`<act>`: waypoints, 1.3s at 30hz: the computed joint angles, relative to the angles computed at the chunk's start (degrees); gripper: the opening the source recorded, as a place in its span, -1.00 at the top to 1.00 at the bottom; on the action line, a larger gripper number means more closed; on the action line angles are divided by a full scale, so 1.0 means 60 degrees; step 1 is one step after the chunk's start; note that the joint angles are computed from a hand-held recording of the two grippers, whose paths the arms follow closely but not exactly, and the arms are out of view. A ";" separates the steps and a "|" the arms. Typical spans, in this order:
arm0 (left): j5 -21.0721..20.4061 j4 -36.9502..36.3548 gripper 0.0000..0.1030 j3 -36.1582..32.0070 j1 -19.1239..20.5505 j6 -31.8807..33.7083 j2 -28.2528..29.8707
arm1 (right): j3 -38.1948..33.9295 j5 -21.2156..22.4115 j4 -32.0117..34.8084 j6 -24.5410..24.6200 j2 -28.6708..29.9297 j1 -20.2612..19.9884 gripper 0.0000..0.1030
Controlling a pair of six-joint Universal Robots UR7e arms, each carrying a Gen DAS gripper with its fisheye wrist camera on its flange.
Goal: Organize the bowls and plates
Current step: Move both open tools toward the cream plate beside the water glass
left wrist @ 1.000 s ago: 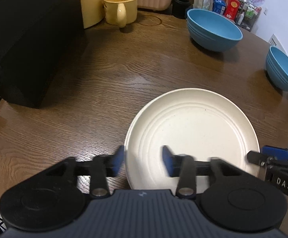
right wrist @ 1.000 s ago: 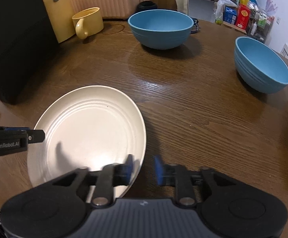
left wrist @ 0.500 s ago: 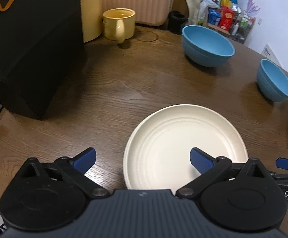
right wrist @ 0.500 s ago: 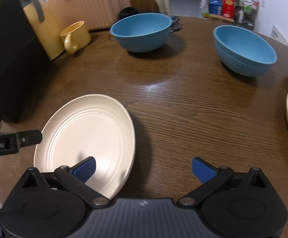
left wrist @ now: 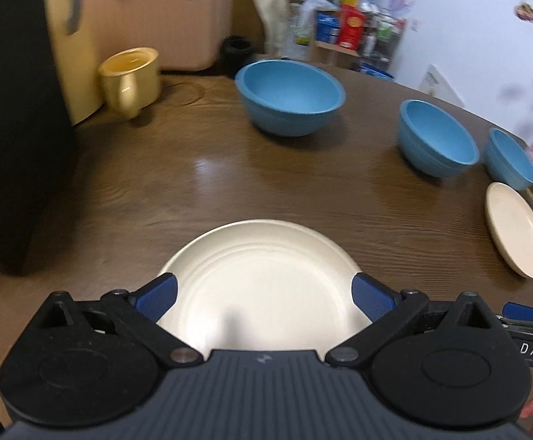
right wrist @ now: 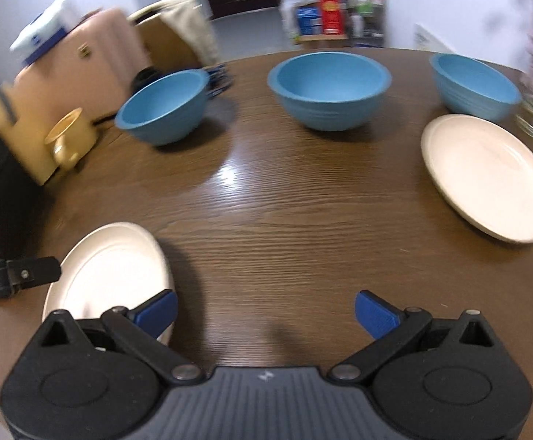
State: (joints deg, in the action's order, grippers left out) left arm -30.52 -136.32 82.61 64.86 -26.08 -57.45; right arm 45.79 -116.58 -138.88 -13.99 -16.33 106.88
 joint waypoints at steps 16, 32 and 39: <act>-0.0933 -0.0177 -1.00 -0.2263 -0.0213 0.2313 0.1837 | 0.1045 -0.0668 -0.2172 0.1195 -0.0912 -0.0565 -1.00; -0.1487 0.0768 -1.00 -0.4573 -0.0260 0.2752 0.3490 | 0.0686 -0.0842 -0.2518 0.1629 -0.1065 -0.1050 -1.00; -0.1631 0.1296 -1.00 -0.5697 -0.0195 0.2680 0.4196 | -0.0014 -0.0846 -0.2140 0.1628 -0.0805 -0.1193 -1.00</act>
